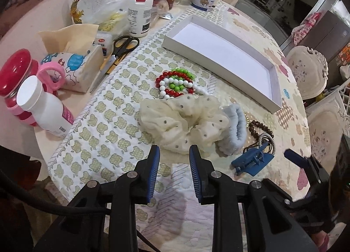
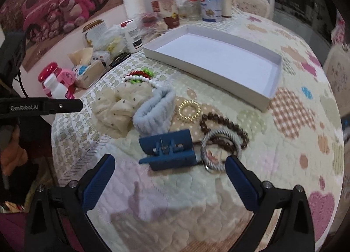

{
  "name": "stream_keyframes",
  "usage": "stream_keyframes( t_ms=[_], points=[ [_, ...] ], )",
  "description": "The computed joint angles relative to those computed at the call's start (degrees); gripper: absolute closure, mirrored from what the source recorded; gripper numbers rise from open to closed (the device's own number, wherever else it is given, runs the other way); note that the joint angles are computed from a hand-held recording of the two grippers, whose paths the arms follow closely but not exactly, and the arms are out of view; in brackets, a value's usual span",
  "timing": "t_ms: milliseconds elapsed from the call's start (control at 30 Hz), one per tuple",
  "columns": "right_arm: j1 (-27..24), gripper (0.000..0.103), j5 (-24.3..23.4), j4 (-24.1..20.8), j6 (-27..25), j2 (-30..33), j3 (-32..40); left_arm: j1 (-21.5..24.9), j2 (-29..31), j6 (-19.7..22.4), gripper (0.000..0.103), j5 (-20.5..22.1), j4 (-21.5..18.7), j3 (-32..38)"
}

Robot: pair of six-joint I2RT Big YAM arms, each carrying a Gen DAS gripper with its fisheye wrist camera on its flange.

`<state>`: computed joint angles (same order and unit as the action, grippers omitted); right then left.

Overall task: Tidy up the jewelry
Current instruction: 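Grasp blue claw clip with right tool while left tool grasps cream scrunchie, then place cream scrunchie in white tray with left tool while right tool places blue clip there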

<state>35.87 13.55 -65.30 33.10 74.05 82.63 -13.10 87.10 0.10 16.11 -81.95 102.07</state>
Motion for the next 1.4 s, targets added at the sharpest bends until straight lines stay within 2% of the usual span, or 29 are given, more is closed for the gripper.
stream_keyframes(
  t_ms=[167,333,400,433,467,600,767,800,833,933,1167,1400],
  points=[
    [-0.72,0.001,-0.70,-1.73,-4.38,3.68,1.88,1.22,0.88,-0.25,0.076,1.42,-0.53,0.28],
    [-1.06,0.002,-0.63,-2.22,-5.43,5.49,2.25,2.68,3.06,-2.14,0.070,5.14,-1.52,2.23],
    [-1.38,0.015,-1.01,-0.72,-5.05,5.05,1.22,2.65,3.72,-2.41,0.066,6.10,-1.30,2.81],
    [-1.60,0.029,-1.70,0.05,-4.73,4.75,0.71,2.59,3.99,-2.45,0.063,6.53,-1.11,2.99],
    [-2.10,0.034,-3.23,1.03,-4.17,4.38,0.09,2.45,4.48,-2.57,0.062,6.96,-0.86,3.30],
    [-2.38,0.034,-3.73,2.83,-2.96,3.67,-1.09,1.57,7.64,-2.07,0.059,7.33,-2.05,5.41],
    [-1.85,0.034,-3.46,3.53,-1.77,2.68,-1.83,0.01,10.09,-1.45,0.059,3.98,-2.74,6.04],
    [-1.84,0.034,-3.57,3.78,-1.27,2.22,-2.08,-0.24,10.10,-1.39,0.061,3.70,-2.34,5.62],
    [-1.74,0.034,-3.47,4.08,-0.68,1.63,-2.29,-0.45,9.68,-1.13,0.075,3.40,-1.30,4.75],
    [-1.60,0.034,-3.02,4.67,0.24,0.33,-2.47,-1.00,8.86,0.09,0.089,1.18,-0.65,3.71],
    [-1.76,0.034,-2.64,6.19,1.49,-2.04,-2.22,0.56,6.75,1.30,0.095,2.35,-0.95,6.62],
    [-2.79,0.034,-2.22,6.78,0.72,-3.08,-1.03,0.52,7.65,2.34,0.096,2.54,-1.98,14.42]
  ],
)
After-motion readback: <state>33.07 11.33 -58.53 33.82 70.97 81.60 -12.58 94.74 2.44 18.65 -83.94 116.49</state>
